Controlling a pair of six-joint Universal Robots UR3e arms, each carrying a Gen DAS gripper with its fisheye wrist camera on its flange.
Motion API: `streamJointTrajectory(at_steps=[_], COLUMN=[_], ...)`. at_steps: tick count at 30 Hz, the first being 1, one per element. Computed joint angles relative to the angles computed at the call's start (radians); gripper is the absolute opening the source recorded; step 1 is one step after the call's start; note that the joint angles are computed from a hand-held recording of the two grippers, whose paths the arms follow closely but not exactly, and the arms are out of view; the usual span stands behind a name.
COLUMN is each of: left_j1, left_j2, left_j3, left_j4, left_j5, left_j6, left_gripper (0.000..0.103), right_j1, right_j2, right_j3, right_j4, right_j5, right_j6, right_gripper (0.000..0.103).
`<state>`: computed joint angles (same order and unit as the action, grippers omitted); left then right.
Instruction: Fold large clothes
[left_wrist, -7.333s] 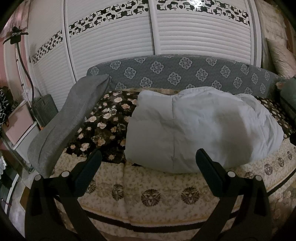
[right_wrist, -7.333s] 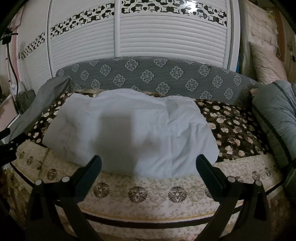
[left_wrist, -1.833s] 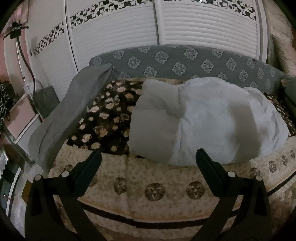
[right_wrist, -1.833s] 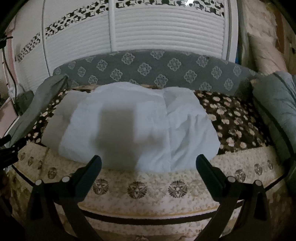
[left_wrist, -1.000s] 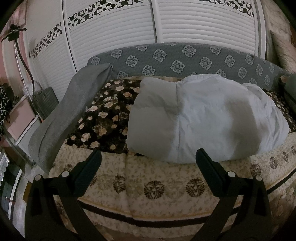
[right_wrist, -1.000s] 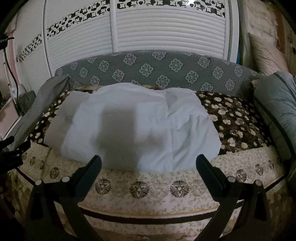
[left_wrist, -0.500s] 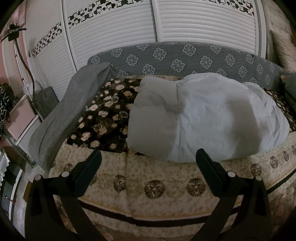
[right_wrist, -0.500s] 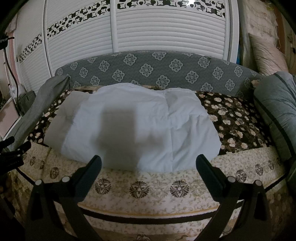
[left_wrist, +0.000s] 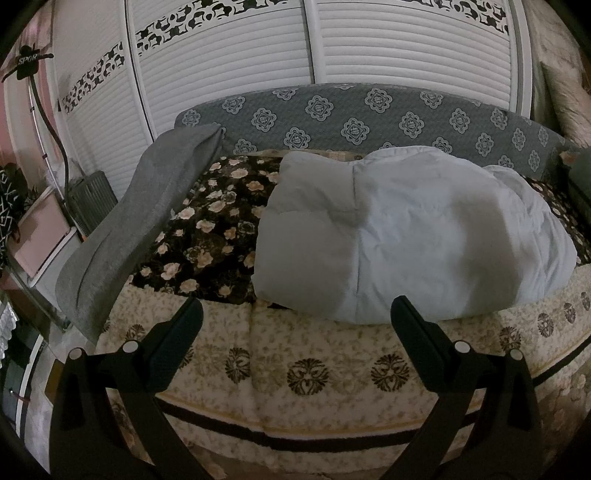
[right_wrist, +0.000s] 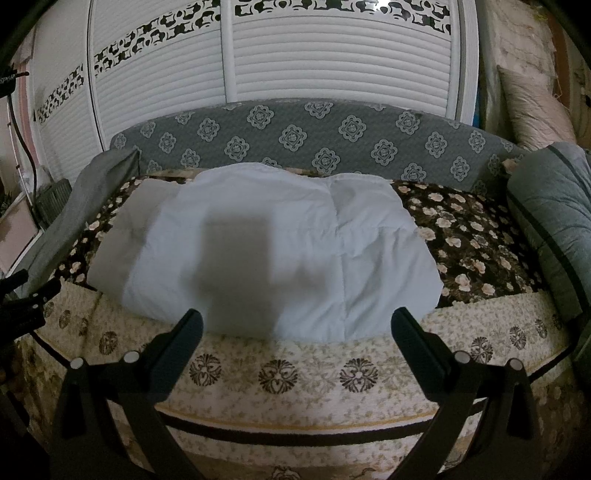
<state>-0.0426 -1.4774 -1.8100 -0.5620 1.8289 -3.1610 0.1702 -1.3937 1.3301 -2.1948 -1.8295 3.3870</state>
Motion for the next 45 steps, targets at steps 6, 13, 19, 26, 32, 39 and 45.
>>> streamJointTrajectory(at_steps=[6, 13, 19, 26, 32, 39, 45], left_j1=[0.005, 0.008, 0.011, 0.001, 0.000, 0.009, 0.011], left_j2=[0.001, 0.001, 0.001, -0.004, -0.005, 0.000, 0.010], left_j3=[-0.002, -0.002, -0.003, 0.001, 0.005, 0.000, -0.016], left_j4=[-0.001, 0.000, -0.001, -0.007, -0.013, -0.010, 0.003], left_j5=[-0.006, -0.007, -0.011, -0.003, -0.003, -0.013, -0.021], left_j6=[0.005, 0.007, 0.007, 0.003, -0.002, 0.000, 0.002], left_gripper=[0.100, 0.100, 0.100, 0.100, 0.100, 0.100, 0.100], right_j1=[-0.001, -0.002, -0.002, -0.002, -0.001, 0.000, 0.000], right_j2=[0.000, 0.000, 0.001, 0.001, 0.002, 0.003, 0.004], right_j3=[-0.001, 0.000, 0.000, 0.001, -0.001, -0.004, -0.005], right_j4=[0.002, 0.002, 0.001, 0.000, 0.000, 0.004, 0.004], right_j5=[0.002, 0.003, 0.002, 0.003, 0.001, 0.000, 0.001], right_j6=[-0.001, -0.002, -0.002, -0.002, 0.001, 0.002, -0.001], right_gripper=[0.101, 0.101, 0.101, 0.101, 0.101, 0.101, 0.101])
